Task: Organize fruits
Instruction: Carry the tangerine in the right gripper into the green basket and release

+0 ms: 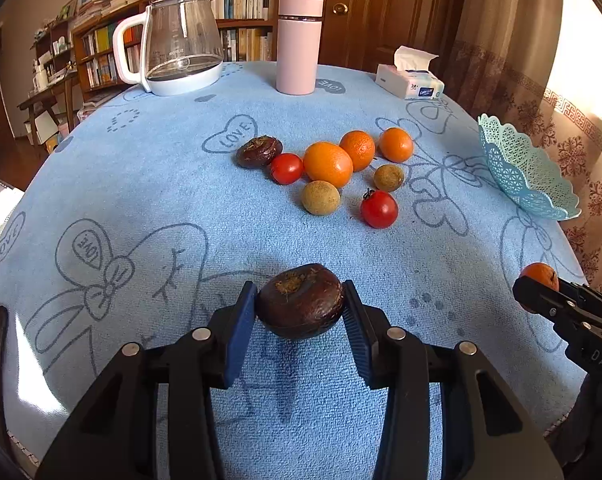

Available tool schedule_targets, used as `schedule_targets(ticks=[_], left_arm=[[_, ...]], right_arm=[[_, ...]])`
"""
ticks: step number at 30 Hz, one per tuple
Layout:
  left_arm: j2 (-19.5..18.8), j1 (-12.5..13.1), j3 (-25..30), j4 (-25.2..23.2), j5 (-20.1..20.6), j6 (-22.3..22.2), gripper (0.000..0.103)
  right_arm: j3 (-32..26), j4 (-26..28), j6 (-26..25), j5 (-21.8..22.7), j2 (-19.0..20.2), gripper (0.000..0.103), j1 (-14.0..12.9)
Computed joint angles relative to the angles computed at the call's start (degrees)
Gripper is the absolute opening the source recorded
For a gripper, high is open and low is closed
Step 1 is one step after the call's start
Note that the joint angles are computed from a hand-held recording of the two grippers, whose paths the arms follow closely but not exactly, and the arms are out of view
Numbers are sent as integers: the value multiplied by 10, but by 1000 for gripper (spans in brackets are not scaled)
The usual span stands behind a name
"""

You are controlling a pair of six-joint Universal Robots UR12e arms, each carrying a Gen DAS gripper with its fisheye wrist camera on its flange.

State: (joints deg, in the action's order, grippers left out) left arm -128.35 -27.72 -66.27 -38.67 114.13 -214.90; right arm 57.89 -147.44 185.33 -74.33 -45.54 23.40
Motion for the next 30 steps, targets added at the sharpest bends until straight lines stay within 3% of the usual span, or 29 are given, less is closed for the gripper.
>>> schedule_targets(ticks=[10,19,23,30], left_arm=[[-9,-4,22,-10,14,4,43],[-21,-9,48,-20,24,14,43],[-26,-11,60,-27,30,20,43],[-42,-17,94,-39,41,36,43]], right_arm=[[-8,-39,20,-20,1,41,-10],[-40,-82,88,-104,16,41,-32],[-60,-75,105,-124,29,41,-41],[-116,-9,102,-146,60,42,-44]])
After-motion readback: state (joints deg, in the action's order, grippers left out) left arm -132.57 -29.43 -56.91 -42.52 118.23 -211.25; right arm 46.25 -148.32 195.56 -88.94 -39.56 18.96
